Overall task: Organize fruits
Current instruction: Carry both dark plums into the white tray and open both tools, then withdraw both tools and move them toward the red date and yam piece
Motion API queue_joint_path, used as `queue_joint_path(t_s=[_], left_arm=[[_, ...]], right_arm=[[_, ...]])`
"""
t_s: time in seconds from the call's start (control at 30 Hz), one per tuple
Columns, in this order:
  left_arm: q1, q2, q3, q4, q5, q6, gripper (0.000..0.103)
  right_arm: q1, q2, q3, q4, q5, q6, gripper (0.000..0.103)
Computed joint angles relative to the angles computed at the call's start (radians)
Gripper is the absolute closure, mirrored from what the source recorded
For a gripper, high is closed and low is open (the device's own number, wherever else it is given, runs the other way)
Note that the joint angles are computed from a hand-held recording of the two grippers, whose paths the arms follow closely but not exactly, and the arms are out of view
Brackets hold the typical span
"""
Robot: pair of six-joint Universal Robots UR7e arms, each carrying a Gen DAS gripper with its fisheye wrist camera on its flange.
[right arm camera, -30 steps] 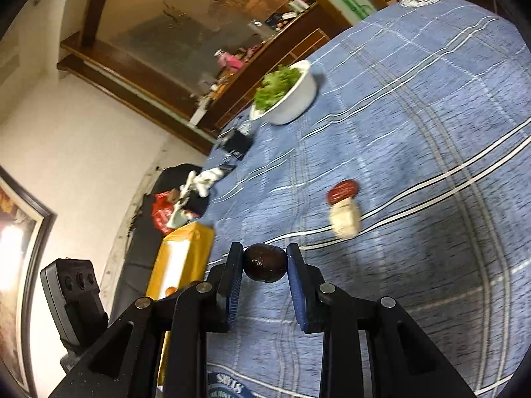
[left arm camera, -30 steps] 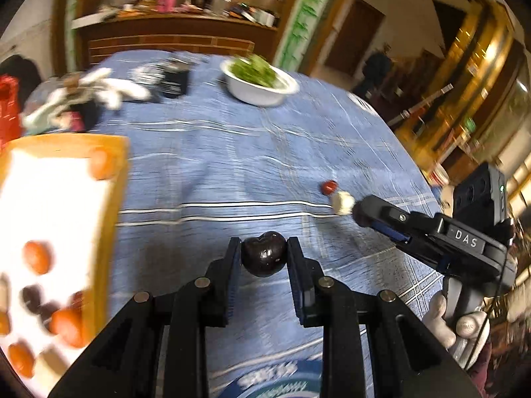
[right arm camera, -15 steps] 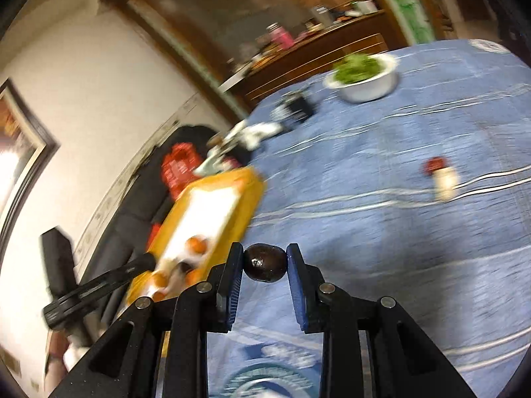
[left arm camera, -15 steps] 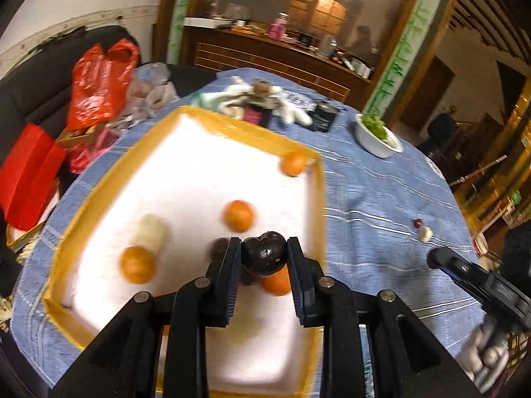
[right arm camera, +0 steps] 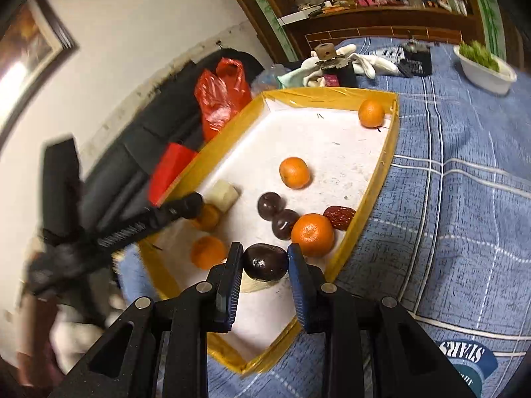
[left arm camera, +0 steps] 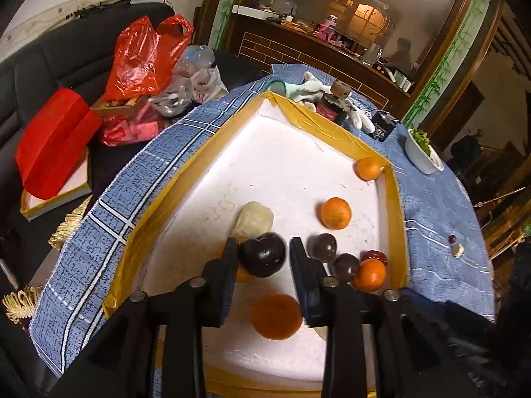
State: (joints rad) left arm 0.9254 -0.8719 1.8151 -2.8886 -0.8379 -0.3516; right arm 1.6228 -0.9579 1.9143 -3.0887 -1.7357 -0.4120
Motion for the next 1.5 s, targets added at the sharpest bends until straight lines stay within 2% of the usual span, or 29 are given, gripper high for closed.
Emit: queue_joint_path(t_s=[0.03, 0.07, 0.17, 0.33, 0.5, 0.6, 0.73, 0.93, 1.17, 1.37, 1.5], left_arm=[[-0.001, -0.003, 0.003, -0.008, -0.002, 0.001, 0.050], [-0.006, -0.006, 0.008, -0.026, 0.002, 0.006, 0.045], [-0.019, -0.015, 0.019, -0.053, 0.004, 0.016, 0.041], [-0.057, -0.020, 0.031, -0.057, 0.034, 0.012, 0.037], [-0.131, 0.004, 0.039, -0.065, 0.086, 0.044, 0.028], [-0.181, 0.024, 0.041, -0.073, 0.104, 0.059, 0.025], [-0.255, 0.057, 0.035, -0.085, 0.101, 0.080, 0.022], [-0.349, 0.118, 0.049, -0.137, 0.197, 0.103, 0.008], [-0.402, 0.169, 0.034, -0.081, 0.250, 0.103, 0.008], [-0.437, 0.203, 0.031, -0.088, 0.334, 0.144, 0.008], [-0.440, 0.199, 0.036, -0.072, 0.332, 0.140, 0.008]], right_arm=[[0.001, 0.004, -0.001, 0.000, -0.005, -0.001, 0.070], [0.000, 0.003, 0.001, 0.001, -0.004, 0.002, 0.068], [0.001, -0.001, 0.015, -0.028, -0.008, 0.010, 0.058], [-0.005, -0.026, 0.044, -0.082, -0.007, 0.028, 0.058], [-0.029, -0.089, 0.132, -0.204, -0.002, 0.050, 0.049], [-0.061, -0.130, 0.172, -0.258, 0.002, 0.096, 0.047], [-0.111, -0.196, 0.213, -0.272, 0.003, 0.180, 0.048], [-0.201, -0.305, 0.301, -0.364, 0.060, 0.216, 0.048], [-0.282, -0.379, 0.349, -0.392, 0.108, 0.277, 0.048], [-0.292, -0.389, 0.362, -0.395, 0.127, 0.275, 0.047], [-0.292, -0.390, 0.368, -0.393, 0.131, 0.265, 0.047]])
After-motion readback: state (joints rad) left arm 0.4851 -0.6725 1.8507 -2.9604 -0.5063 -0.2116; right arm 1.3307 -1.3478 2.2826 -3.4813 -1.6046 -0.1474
